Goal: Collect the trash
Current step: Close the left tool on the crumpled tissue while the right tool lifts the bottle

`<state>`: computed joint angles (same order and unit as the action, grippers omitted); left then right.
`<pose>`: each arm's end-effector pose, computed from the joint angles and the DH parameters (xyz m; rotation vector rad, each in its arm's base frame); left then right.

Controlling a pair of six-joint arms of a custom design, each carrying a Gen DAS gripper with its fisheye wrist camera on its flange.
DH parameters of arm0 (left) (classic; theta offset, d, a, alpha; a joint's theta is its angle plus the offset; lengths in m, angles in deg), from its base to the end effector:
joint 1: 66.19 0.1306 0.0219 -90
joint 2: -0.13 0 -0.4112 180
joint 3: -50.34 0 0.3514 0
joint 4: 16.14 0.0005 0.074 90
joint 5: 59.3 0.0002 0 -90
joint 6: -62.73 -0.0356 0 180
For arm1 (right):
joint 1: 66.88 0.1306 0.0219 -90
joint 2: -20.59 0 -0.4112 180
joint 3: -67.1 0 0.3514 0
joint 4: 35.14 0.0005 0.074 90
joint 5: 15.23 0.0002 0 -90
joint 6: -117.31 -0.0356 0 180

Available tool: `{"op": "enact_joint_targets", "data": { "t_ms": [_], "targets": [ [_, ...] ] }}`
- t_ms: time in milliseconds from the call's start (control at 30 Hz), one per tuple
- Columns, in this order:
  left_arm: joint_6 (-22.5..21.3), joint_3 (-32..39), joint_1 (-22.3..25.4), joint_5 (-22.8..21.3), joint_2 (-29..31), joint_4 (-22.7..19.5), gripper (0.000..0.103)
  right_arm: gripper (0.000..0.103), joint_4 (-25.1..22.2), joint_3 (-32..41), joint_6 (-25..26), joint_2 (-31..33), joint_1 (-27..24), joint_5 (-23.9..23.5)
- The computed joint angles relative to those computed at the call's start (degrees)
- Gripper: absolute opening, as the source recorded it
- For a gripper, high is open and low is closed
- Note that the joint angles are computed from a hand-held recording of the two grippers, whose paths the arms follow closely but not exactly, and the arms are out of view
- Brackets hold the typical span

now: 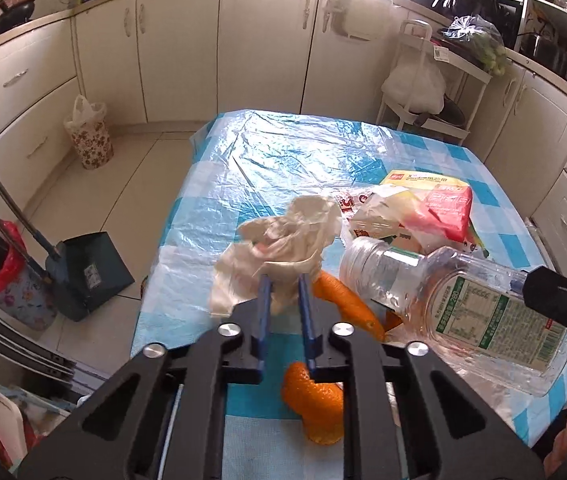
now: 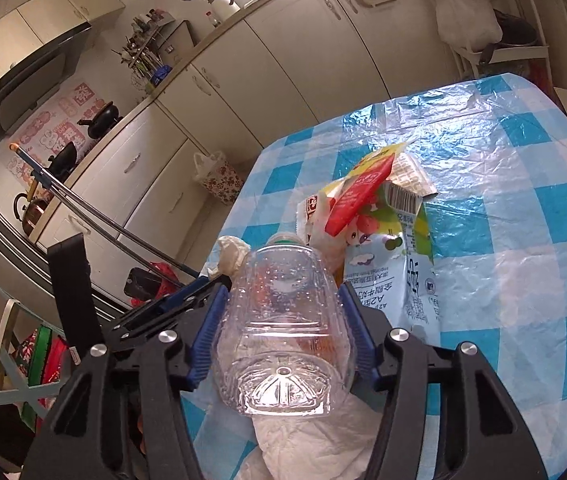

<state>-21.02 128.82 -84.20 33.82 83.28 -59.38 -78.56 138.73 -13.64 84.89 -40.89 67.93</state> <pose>0.3762 -0.1249 0.4288 0.2733 2.4064 -0.2603 0.2504 0.1262 0.4814 0.2308 2.2964 0.7620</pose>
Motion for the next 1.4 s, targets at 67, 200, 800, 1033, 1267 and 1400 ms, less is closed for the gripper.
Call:
{"op": "enact_joint_targets", "data": {
  "t_ms": [67, 200, 800, 1033, 1267, 1400],
  "targets": [
    [0.3, -0.3, 0.2, 0.6, -1.1, 0.2, 0.001, 0.056, 0.5, 0.0, 0.1, -0.5, -0.2, -0.1],
    [-1.2, -0.4, 0.2, 0.6, -2.7, -1.0, 0.001, 0.056, 0.7, 0.1, 0.1, -2.1, -0.2, 0.3],
    [-8.8, 12.1, -2.2, -7.2, 12.8, -2.9, 0.061, 0.06, -3.1, -1.4, 4.4, -0.8, 1.2, -0.3],
    [-3.7, 11.4, -0.5, -2.8, 11.2, -2.0, 0.025, 0.058, -2.0, -2.0, 6.0, -1.4, 2.2, 1.0],
    [-1.6, 7.1, 2.1, 1.3, 1.7, -2.3, 0.025, 0.057, 5.3, -5.3, -2.5, -4.2, -4.4, -9.1],
    [-0.9, 4.3, 4.3, 3.9, -4.5, -4.0, 0.025, 0.057, 8.2, -6.3, -7.3, -6.3, -6.7, -12.5]
  ]
}}
